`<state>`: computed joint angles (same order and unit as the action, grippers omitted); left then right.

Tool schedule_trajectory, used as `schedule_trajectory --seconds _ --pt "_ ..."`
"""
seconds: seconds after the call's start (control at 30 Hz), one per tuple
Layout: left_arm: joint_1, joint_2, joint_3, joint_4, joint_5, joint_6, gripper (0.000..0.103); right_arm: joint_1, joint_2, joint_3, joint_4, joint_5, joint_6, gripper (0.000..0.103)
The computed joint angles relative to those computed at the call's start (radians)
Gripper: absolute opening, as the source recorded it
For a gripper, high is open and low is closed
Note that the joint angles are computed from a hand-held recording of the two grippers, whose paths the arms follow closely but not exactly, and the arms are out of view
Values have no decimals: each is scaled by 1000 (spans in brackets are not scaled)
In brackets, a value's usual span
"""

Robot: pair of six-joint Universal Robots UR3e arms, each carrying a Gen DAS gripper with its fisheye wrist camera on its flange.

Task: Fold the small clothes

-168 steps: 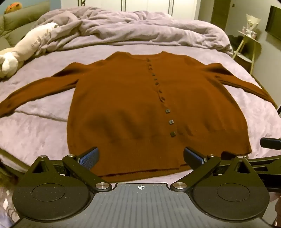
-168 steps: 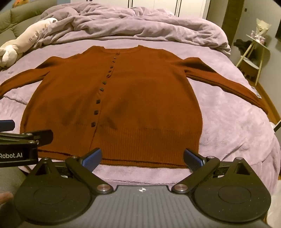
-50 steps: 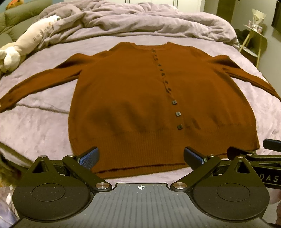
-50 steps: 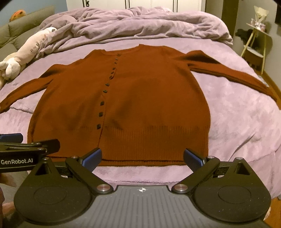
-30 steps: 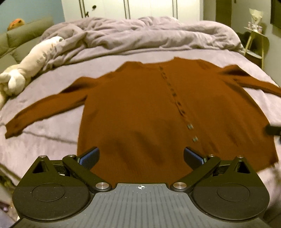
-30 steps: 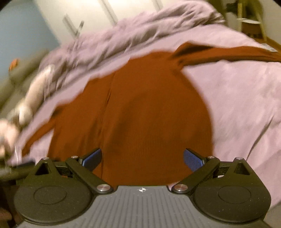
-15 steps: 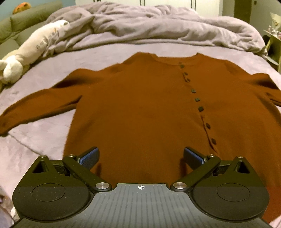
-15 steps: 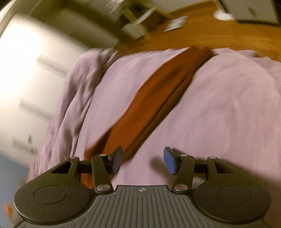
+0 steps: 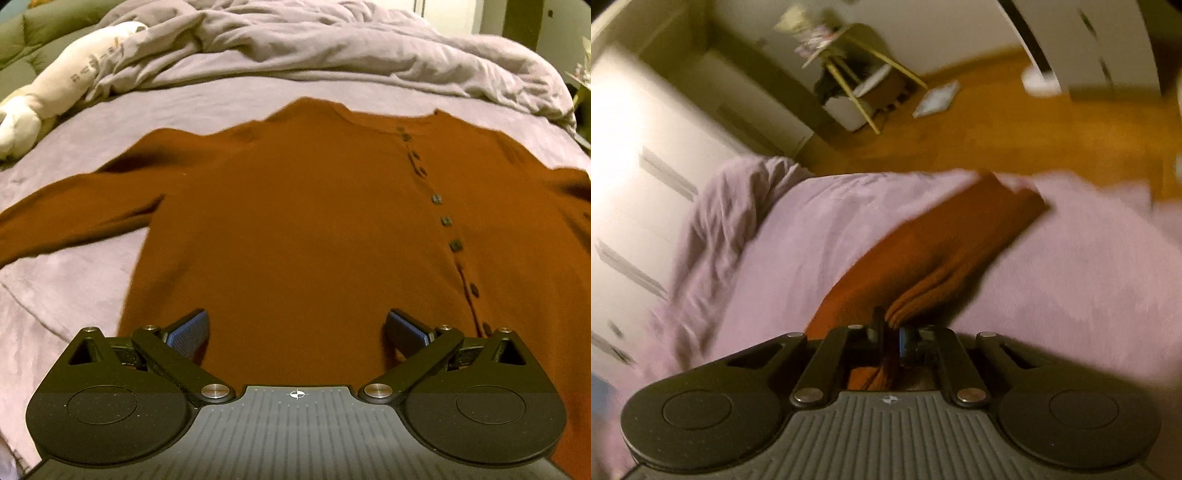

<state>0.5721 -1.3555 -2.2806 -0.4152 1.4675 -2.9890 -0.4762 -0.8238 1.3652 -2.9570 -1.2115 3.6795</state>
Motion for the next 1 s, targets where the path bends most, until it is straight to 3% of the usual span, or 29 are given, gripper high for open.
schedule_trajectory --seconds 0.07,0.17,0.3,0.33,0.43,0.5,0.6,0.77,0.9,1.0 --pt "45 30 -3 -9 -50 28 103 80 -17 -40 -5 -120 -123 6" --pt "91 55 18 -19 -132 63 103 209 -37 -86 -90 -180 -365 6" --pt "105 34 90 -26 -253 49 103 377 -76 -44 -218 -33 -707 6" --pt "106 25 105 -20 -292 43 103 414 -85 -32 -209 -16 -755 11" --pt "102 -18 150 -17 -402 40 103 503 -100 20 -155 -17 -863 59" --pt "89 -73 199 -45 -465 40 103 548 -80 67 -203 -108 -943 61" --pt "44 -204 282 -24 -535 17 103 569 -87 147 -249 -227 -965 61" --pt "-80 -507 573 -87 -502 -95 103 548 -80 201 -267 -278 -970 61" --pt "-111 -685 755 -180 -559 -194 103 539 -83 233 -323 -312 -991 62" --pt "-140 -755 834 -247 -547 -203 85 520 -107 271 -331 -295 -974 64"
